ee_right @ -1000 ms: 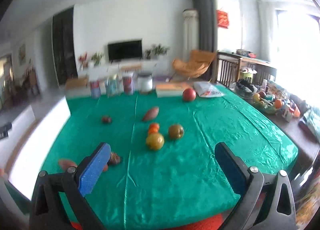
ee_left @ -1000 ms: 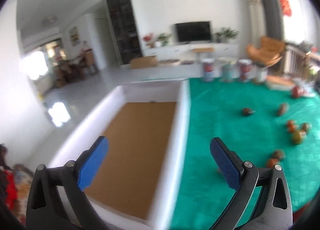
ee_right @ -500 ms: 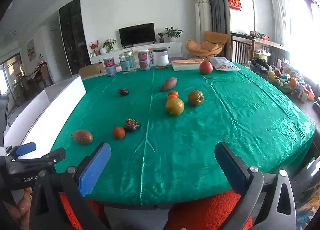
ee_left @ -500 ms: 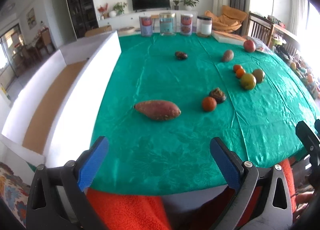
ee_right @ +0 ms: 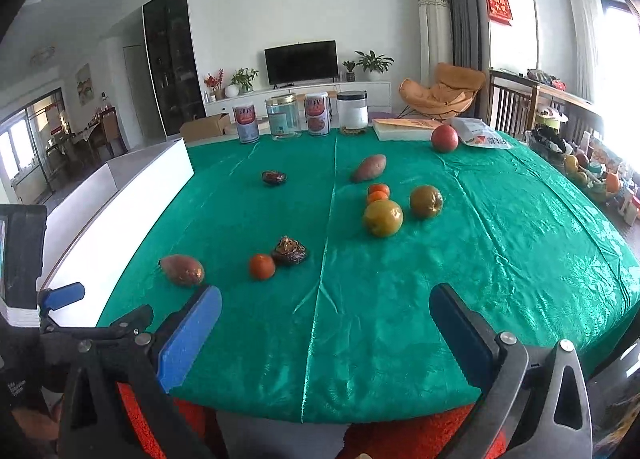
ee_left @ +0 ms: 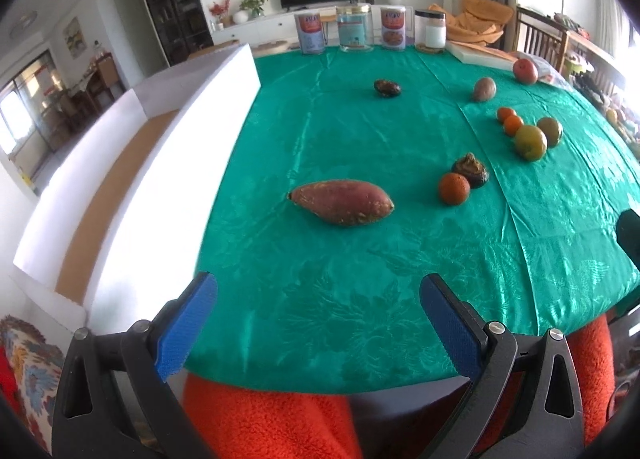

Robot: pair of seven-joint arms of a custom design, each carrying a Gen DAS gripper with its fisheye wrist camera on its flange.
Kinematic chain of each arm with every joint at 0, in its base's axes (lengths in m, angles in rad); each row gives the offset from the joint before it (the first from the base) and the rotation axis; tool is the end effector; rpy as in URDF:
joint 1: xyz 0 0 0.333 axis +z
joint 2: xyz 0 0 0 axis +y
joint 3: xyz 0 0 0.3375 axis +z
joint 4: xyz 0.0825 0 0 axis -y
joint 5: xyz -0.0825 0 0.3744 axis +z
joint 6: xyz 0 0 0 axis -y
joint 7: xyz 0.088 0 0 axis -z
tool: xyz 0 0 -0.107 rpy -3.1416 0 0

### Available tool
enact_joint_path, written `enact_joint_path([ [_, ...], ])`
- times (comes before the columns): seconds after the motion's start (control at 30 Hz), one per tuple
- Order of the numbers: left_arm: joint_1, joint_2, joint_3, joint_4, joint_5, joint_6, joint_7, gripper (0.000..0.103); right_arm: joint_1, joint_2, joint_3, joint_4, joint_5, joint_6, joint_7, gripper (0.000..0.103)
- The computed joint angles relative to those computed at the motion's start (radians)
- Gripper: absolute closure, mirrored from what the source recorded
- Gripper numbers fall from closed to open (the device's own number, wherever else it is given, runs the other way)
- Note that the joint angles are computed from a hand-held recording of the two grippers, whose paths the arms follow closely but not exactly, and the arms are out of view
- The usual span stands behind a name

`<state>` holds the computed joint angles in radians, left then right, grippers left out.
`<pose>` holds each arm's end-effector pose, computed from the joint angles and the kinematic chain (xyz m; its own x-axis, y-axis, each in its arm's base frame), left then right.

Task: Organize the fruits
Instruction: 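Move the left tool down toward the sweet potato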

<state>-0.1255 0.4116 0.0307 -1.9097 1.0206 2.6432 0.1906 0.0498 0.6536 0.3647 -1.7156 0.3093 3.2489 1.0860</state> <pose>0.6443 -0.0853 0.3313 0.4572 -0.8814 -0.1186 -0.7284 -0.2946 -0.6186 0.6951 0.2116 0.3530 0.4140 -0.9084 -0.0585 -0.5735 -0.2104 -0.7917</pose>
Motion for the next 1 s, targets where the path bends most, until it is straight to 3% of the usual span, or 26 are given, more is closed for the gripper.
enact_joint_path([
  [0.1,0.014,0.003,-0.006,-0.003,-0.031,0.028,0.018,0.001,0.059,0.007,-0.066,0.032,-0.002,-0.028,0.01,0.0],
  [0.27,0.009,0.009,0.001,0.003,-0.038,0.036,0.022,0.001,0.087,0.007,-0.095,0.031,-0.001,-0.031,0.005,0.0],
  [0.4,0.022,0.021,-0.008,0.014,-0.085,0.041,0.081,0.001,0.088,0.011,-0.111,0.053,-0.006,-0.089,-0.012,0.0],
  [0.57,0.042,0.013,0.01,0.018,-0.087,0.092,0.2,0.001,0.091,0.021,-0.15,0.125,-0.084,-0.224,-0.182,0.0],
  [0.67,0.04,0.006,0.041,0.023,-0.066,0.087,0.144,0.001,0.108,0.015,-0.182,0.121,-0.093,-0.181,-0.259,0.0],
  [0.7,0.056,0.006,0.036,0.018,-0.089,0.109,0.132,0.001,0.099,0.014,-0.169,0.12,-0.07,-0.168,-0.262,0.0],
  [0.83,0.092,0.028,0.019,-0.01,-0.194,0.172,0.111,0.001,-0.002,0.038,-0.007,0.102,0.077,-0.047,-0.235,0.0],
  [0.9,0.112,0.053,-0.011,-0.01,-0.272,0.161,0.179,0.001,0.01,0.05,-0.001,0.083,0.129,0.022,-0.156,0.0],
  [0.97,0.104,0.077,-0.014,0.002,-0.301,0.145,0.24,0.001,-0.015,0.058,0.033,0.073,0.131,-0.005,-0.109,0.0],
  [1.0,0.088,0.085,-0.001,0.009,-0.297,0.139,0.247,0.001,-0.026,0.063,0.048,0.081,0.144,-0.051,-0.151,0.0],
])
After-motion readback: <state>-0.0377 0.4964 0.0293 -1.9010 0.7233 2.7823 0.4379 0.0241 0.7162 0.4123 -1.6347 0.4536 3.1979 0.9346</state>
